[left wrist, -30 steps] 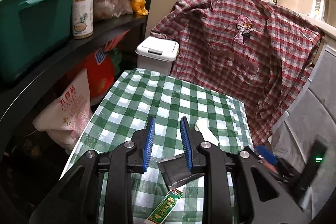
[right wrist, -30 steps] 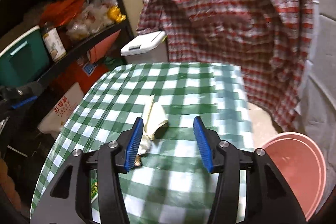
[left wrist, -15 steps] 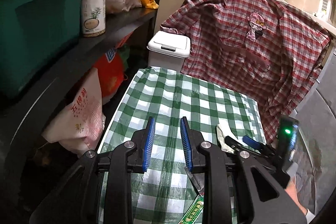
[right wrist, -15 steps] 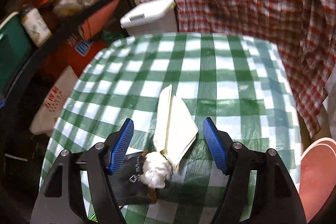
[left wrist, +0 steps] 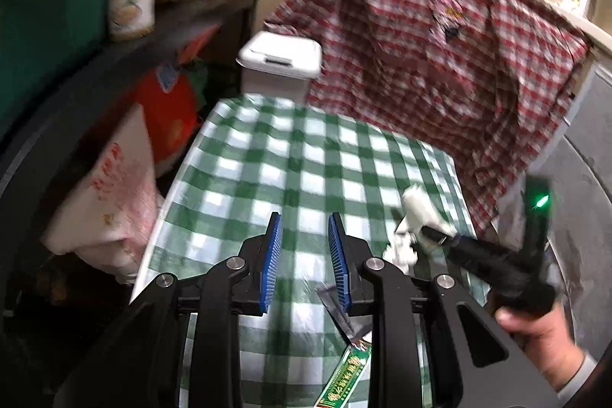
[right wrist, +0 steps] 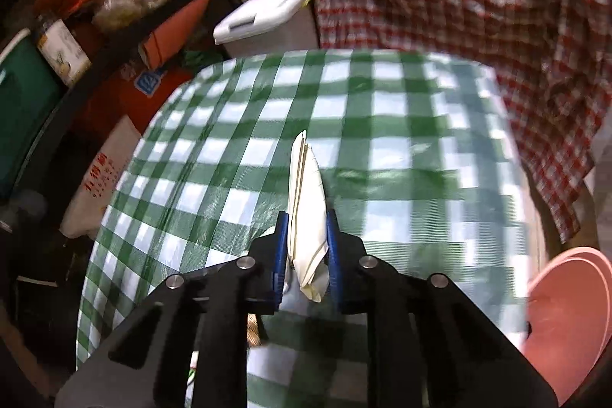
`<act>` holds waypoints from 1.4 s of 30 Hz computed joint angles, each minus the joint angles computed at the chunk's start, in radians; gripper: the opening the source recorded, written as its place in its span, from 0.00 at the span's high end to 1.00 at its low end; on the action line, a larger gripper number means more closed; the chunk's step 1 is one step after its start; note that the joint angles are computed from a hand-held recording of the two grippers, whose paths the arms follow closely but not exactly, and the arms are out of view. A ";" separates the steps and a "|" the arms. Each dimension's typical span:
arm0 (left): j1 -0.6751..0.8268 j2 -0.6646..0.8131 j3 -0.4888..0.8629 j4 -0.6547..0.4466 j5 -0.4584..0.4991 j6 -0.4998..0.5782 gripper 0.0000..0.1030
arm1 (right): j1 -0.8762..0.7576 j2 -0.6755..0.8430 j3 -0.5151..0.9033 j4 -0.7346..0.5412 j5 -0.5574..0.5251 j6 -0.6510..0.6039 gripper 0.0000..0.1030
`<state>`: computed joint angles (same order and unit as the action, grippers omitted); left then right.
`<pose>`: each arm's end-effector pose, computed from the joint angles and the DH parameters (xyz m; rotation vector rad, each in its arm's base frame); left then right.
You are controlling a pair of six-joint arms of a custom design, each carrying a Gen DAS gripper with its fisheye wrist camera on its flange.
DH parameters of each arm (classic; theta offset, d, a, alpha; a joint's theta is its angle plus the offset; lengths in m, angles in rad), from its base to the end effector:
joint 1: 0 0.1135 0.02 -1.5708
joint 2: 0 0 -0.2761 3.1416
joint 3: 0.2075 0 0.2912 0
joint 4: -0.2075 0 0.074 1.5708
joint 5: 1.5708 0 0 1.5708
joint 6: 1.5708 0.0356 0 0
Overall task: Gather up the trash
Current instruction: 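Grasp and lift the white tissue with the right gripper while the left gripper approaches the black packet, then grasp the black packet with the left gripper while the right gripper holds the tissue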
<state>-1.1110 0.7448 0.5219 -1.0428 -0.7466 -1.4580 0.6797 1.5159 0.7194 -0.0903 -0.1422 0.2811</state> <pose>0.0830 -0.1132 0.2007 -0.5436 2.2842 -0.0864 0.2426 0.2026 0.1427 -0.5655 2.4750 0.5778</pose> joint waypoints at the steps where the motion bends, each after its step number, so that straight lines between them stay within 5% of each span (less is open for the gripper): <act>1: 0.017 0.003 -0.025 0.069 0.036 0.060 0.76 | -0.017 -0.040 -0.019 -0.010 -0.010 -0.003 0.83; 5: 0.040 0.090 -0.069 0.265 0.137 0.204 0.75 | -0.076 -0.194 -0.085 -0.078 -0.045 -0.049 0.83; 7: 0.039 0.173 -0.068 0.355 0.174 0.259 0.57 | -0.114 -0.305 -0.128 -0.135 -0.072 -0.076 0.83; 10: 0.013 0.329 -0.034 0.447 0.191 0.314 0.45 | -0.164 -0.453 -0.172 -0.235 -0.110 -0.113 0.83; 16: -0.024 0.608 0.091 0.447 0.178 0.379 0.36 | -0.293 -0.792 -0.240 -0.490 -0.217 -0.219 0.83; 23: -0.005 0.766 0.161 0.447 0.210 0.383 0.36 | -0.491 -0.965 -0.283 -0.638 -0.322 -0.351 0.83; 28: 0.000 0.785 0.175 0.439 0.199 0.369 0.48 | -0.596 -0.969 -0.325 -0.638 -0.374 -0.379 0.83; 33: 0.002 0.770 0.179 0.420 0.187 0.354 0.77 | -0.590 -0.982 -0.352 -0.611 -0.354 -0.374 0.83; 42: -0.028 0.717 0.216 0.302 0.104 0.257 0.97 | -0.579 -1.008 -0.364 -0.615 -0.329 -0.383 0.83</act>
